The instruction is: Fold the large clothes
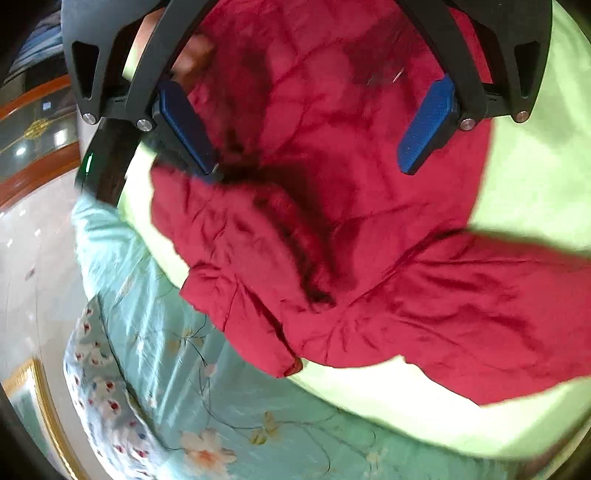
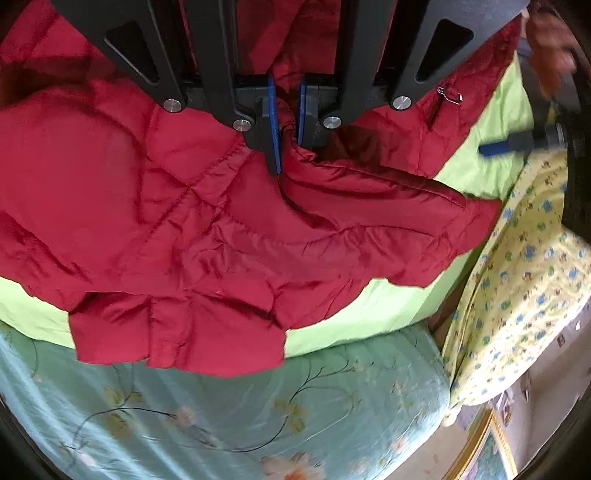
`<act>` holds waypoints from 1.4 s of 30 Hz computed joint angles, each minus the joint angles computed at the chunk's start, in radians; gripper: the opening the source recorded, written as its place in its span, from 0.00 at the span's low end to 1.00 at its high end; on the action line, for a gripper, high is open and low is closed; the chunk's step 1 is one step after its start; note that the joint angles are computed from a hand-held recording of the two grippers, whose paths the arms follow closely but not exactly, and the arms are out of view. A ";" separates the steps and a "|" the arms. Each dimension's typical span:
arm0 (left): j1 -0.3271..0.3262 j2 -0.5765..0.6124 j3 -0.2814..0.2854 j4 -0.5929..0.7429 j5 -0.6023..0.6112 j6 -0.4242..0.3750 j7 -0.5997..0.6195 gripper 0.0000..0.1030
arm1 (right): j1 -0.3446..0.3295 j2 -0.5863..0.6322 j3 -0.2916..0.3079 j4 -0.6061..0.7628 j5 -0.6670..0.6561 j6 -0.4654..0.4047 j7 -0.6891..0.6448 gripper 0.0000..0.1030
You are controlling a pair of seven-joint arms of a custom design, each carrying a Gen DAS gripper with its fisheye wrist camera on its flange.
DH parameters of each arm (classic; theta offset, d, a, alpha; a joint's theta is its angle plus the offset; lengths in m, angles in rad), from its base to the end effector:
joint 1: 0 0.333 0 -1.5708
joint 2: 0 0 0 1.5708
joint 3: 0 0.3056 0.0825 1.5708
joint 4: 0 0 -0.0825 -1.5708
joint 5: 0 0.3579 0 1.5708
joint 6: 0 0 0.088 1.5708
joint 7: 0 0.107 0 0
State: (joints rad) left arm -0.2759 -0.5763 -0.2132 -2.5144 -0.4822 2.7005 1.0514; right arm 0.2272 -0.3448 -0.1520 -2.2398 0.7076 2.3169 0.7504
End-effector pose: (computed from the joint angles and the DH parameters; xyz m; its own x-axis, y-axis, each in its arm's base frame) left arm 0.3590 -0.1874 0.5586 0.1630 -0.7858 0.5966 -0.7997 -0.4594 -0.3866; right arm 0.4645 0.0401 0.5540 0.5550 -0.7840 -0.2782 -0.7192 -0.2841 -0.6341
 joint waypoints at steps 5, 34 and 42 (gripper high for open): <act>-0.083 0.152 0.113 0.090 -0.172 0.040 0.176 0.93 | 0.014 -0.005 0.003 -0.013 0.001 0.019 -0.022 0.13; 0.175 0.040 -0.142 0.109 0.723 -0.106 -0.284 0.36 | -0.166 0.092 -0.037 0.052 -0.096 0.033 0.123 0.45; 0.168 0.222 -0.181 0.181 0.665 -0.121 -0.244 0.36 | -0.155 0.088 -0.010 0.030 -0.184 0.093 0.163 0.47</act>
